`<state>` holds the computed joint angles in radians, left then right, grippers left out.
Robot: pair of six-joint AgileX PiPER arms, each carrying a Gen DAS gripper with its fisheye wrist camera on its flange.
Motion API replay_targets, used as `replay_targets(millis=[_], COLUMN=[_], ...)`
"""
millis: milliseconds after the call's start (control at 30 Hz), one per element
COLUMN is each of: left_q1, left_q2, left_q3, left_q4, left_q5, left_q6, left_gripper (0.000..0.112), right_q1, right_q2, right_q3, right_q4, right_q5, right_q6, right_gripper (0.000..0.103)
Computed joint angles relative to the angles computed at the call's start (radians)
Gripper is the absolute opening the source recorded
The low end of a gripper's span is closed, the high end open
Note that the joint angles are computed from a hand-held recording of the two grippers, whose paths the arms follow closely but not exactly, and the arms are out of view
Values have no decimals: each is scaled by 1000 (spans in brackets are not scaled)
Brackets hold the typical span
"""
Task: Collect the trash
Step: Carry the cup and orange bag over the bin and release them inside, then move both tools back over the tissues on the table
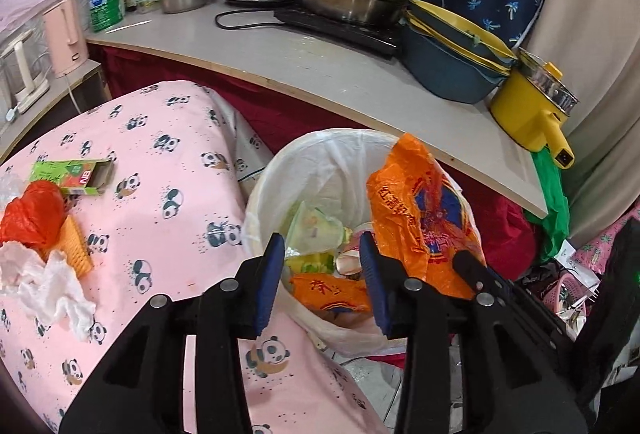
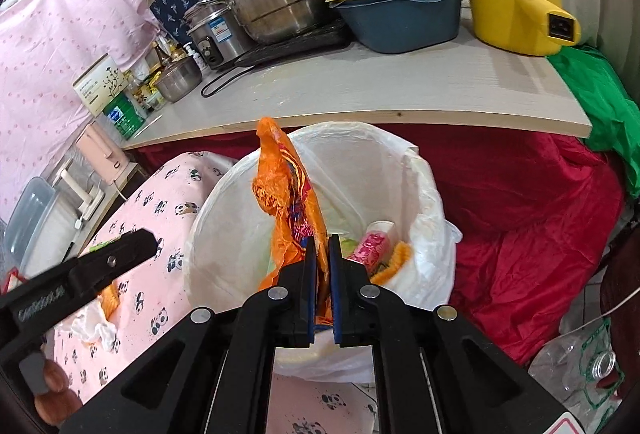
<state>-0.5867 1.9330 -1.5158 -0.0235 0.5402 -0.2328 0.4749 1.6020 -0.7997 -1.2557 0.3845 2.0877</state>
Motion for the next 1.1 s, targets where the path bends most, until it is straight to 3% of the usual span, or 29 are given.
replay_targets(millis=[67,200,367,700,1100], left_q1=[5,14,21,31,154], left_q2=[-7,-18,-23,-86,-200], left_q3=[10,29,42,132,301], left_q4=[25,76,113,193,199], left_q5=[-3,-10,-9,-40,-91], left_q6=[-21,-72,-114,-197,-230], left_gripper=[39,45,47,49,58], right_q1=[-3,26,67,150,262], right_q2=[25,29,25,17,91], right_q3=[-31,-55,-81,-113,-233], right_q4=[35,40,89,129,214], right_q5=[-2,24,43,101,135], right_q6=[-43,-50,-105,-126,-241], right_gripper=[12,27,27,38,38])
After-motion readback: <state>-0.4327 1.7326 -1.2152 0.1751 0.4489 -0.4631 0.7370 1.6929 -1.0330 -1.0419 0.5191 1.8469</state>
